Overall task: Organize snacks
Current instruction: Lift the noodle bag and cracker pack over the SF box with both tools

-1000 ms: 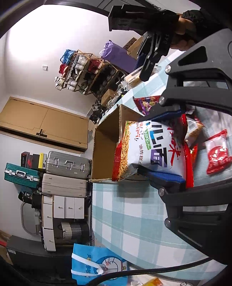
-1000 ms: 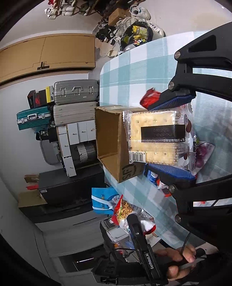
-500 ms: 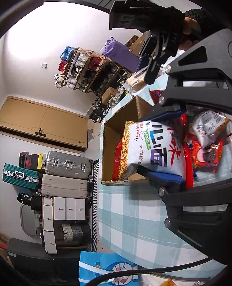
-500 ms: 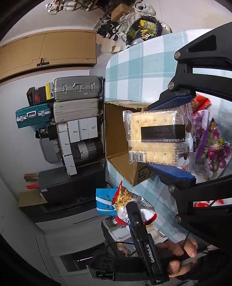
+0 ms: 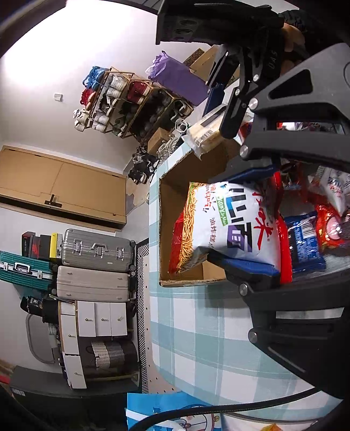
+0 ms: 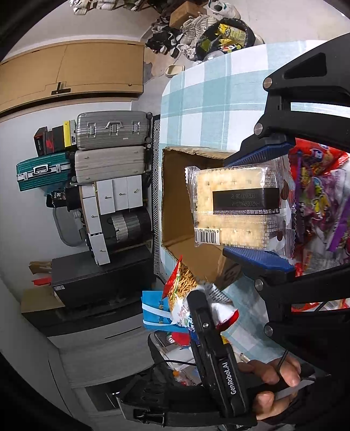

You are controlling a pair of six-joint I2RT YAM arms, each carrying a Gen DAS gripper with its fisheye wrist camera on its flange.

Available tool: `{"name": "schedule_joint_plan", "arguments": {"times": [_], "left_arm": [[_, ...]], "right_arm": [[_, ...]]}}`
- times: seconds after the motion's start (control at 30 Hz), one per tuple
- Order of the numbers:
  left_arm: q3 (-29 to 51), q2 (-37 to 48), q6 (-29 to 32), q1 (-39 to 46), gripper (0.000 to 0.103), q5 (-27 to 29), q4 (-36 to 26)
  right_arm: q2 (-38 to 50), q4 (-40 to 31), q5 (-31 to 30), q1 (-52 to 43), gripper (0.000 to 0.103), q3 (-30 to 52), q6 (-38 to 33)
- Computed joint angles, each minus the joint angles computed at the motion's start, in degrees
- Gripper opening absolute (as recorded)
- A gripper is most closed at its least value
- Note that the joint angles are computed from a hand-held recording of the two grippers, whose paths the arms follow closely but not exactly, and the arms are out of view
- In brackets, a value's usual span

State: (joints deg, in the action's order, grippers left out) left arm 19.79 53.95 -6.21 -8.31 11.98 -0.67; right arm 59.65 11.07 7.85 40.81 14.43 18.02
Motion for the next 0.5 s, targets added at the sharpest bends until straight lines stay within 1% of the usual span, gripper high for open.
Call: {"name": "schedule_joint_plan", "arguments": {"times": [0.23,0.4,0.43,0.5], "left_arm": [[3.72,13.19,0.27,0.50,0.045,0.73,7.68],[5.98,19.84,0.38,0.15,0.045,0.78,11.49],[5.95,19.79,0.30,0.10,0.045,0.65,11.36],[7.10,22.28,0.29,0.04,0.045,0.51,12.27]], "right_arm": [[8.50,4.76,-3.15,-3.65,0.058,3.11,-1.74],[12.89,7.66,-4.83,-5.65,0.058,4.89,-2.46],[14.14,8.12,-5.32,-6.07,0.058,5.55,-2.70],[16.01,9.00,-5.36,-6.39,0.058,6.37,-2.89]]}}
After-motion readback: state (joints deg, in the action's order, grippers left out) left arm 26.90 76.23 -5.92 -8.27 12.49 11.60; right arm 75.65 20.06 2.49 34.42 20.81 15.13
